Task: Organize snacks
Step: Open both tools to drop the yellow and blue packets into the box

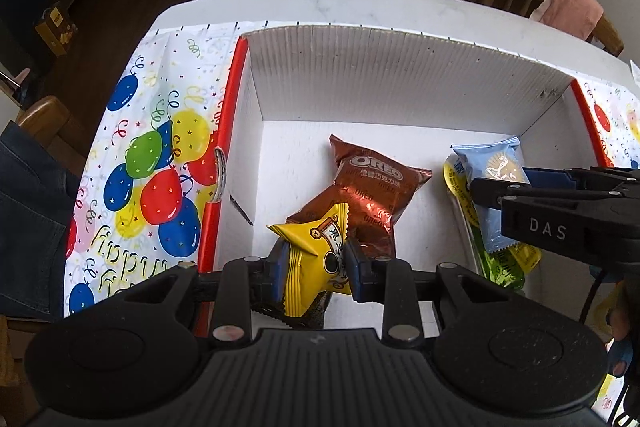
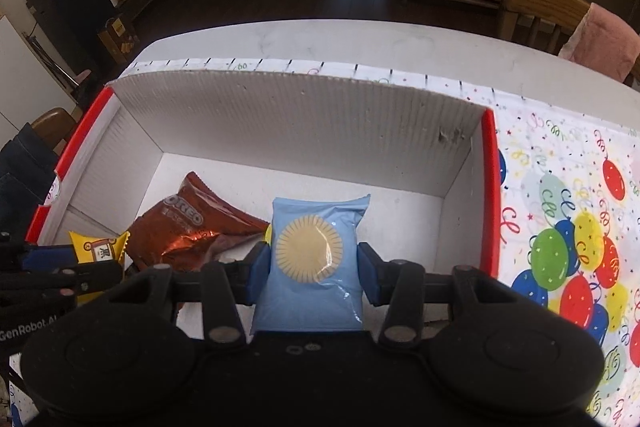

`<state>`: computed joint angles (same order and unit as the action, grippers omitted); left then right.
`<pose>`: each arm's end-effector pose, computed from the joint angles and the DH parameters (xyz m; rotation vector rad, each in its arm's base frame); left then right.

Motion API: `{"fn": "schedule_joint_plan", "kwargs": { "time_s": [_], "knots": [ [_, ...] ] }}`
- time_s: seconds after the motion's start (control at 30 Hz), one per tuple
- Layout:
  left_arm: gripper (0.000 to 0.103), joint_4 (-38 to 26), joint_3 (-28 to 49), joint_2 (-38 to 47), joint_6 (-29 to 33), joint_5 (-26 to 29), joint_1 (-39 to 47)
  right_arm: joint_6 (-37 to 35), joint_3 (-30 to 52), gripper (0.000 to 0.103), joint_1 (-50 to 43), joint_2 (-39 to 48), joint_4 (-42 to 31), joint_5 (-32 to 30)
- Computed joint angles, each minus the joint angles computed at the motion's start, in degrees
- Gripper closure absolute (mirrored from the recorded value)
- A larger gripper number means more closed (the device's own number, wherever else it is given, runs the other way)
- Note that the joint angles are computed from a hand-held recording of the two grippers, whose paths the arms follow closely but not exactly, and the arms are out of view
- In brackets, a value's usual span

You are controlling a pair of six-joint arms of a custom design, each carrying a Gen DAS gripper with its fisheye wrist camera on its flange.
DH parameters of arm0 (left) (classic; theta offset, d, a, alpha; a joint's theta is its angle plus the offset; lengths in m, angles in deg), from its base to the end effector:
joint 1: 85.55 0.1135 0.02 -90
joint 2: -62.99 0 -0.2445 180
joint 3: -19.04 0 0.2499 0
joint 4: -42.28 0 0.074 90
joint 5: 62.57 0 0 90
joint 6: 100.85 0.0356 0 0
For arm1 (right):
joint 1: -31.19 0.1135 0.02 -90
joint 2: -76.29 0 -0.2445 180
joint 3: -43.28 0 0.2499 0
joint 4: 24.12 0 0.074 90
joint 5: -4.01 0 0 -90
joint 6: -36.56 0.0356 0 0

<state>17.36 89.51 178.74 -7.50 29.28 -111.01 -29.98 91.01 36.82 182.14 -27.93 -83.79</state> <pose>0.3057 -0.1468 0.0531 0.7055 2.7151 -0.1383 0.2692 0.0252 0.0398 0.4241 2.6215 0.1174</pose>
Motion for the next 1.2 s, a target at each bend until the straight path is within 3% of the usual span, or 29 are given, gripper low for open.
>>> {"fn": "schedule_joint_plan", "kwargs": {
  "time_s": [0.47,0.53,0.6,0.87,1.2],
  "knots": [
    [0.074,1.5,-0.3,1.6,1.5,-2.3,-1.5,0.5,0.0,0.057,1.1,-0.2,-1.1,0.9],
    [0.066,1.3,-0.4,1.2,1.1,-1.5,-1.1,0.9,-1.0,0.056,1.2,-1.7,-1.2,0.9],
    [0.061,1.3,-0.9,0.5,0.5,-0.5,-0.6,1.0,-2.0,0.055,1.4,-3.6,-1.6,0.7],
    [0.059,2.0,-5.0,-5.0,0.9,2.6,1.4,3.5,-6.8,0.049,3.8,-13.6,-4.3,1.4],
    [0.055,2.6,-14.7,-18.2,3.9,7.4,5.0,10.5,-12.4,0.041,11.0,-29.7,-11.9,6.5]
  ]
}}
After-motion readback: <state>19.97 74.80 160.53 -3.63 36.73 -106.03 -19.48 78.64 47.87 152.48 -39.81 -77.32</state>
